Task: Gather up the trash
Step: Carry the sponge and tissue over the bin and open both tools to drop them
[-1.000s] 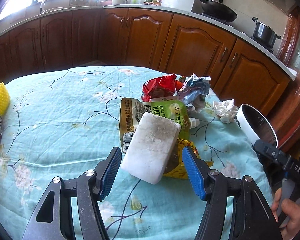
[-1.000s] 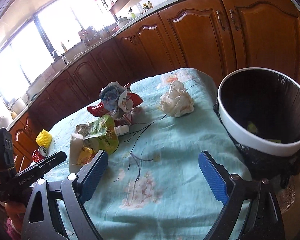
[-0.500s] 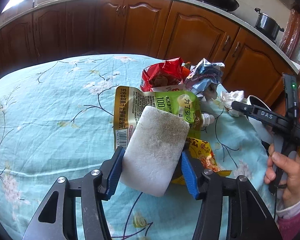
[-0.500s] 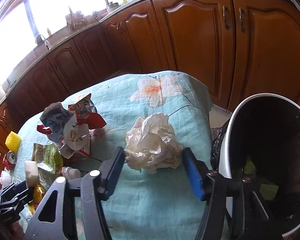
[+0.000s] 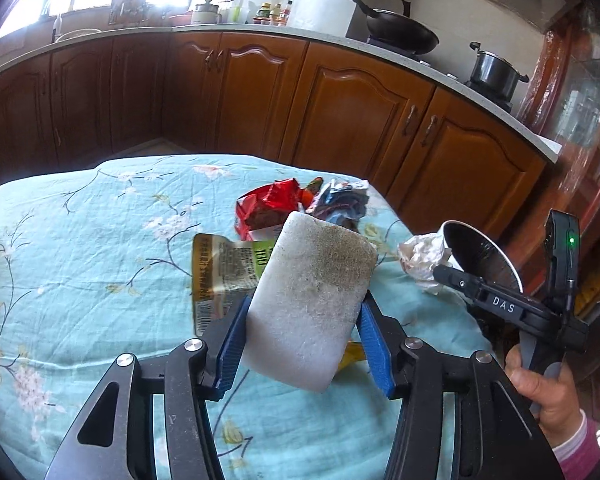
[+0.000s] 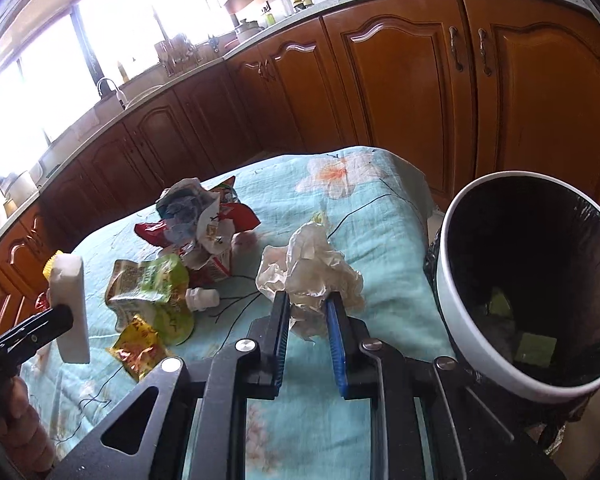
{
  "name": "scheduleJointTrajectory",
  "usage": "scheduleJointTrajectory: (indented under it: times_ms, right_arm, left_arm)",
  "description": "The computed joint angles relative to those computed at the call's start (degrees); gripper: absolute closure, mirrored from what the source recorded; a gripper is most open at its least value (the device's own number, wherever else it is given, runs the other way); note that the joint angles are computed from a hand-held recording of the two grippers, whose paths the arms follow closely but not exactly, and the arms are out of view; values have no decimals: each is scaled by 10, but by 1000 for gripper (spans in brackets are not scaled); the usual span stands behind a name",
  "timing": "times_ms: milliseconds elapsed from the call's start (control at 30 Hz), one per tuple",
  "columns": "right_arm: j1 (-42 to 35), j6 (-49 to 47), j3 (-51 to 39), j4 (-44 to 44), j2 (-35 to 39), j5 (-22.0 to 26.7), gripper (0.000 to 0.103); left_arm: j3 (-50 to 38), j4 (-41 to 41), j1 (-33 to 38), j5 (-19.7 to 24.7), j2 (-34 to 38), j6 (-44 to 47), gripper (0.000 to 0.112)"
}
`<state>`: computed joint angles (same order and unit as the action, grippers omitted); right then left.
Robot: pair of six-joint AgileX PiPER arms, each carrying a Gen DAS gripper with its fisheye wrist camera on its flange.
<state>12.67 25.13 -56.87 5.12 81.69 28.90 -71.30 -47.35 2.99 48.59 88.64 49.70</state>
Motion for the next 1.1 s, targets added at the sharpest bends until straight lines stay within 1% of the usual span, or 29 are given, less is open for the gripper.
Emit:
scheduleJointTrajectory:
  times_ms: [200, 333, 467, 633, 800, 1100]
  right_arm:
    - [9, 37, 41, -20, -75, 12, 84]
    - [0, 53, 67, -26, -119, 20, 84]
    - [-13, 65, 89, -33, -158, 34, 84]
    - [-46, 50, 108, -20, -194, 49, 84]
    - [-94, 11, 117, 9, -219, 65, 84]
    - [-187, -76, 127, 63, -241, 84, 84]
  left_arm:
    - [5, -11, -36, 9, -8, 6, 61]
    - [5, -2, -72, 2, -5, -2, 61]
    - [-2, 10, -113, -16, 9, -15, 61]
    - [-15, 30, -154, -38, 32, -36, 61]
    - [-32, 52, -189, -52, 50, -63, 61]
    - [-94, 91, -256, -57, 95, -112, 61]
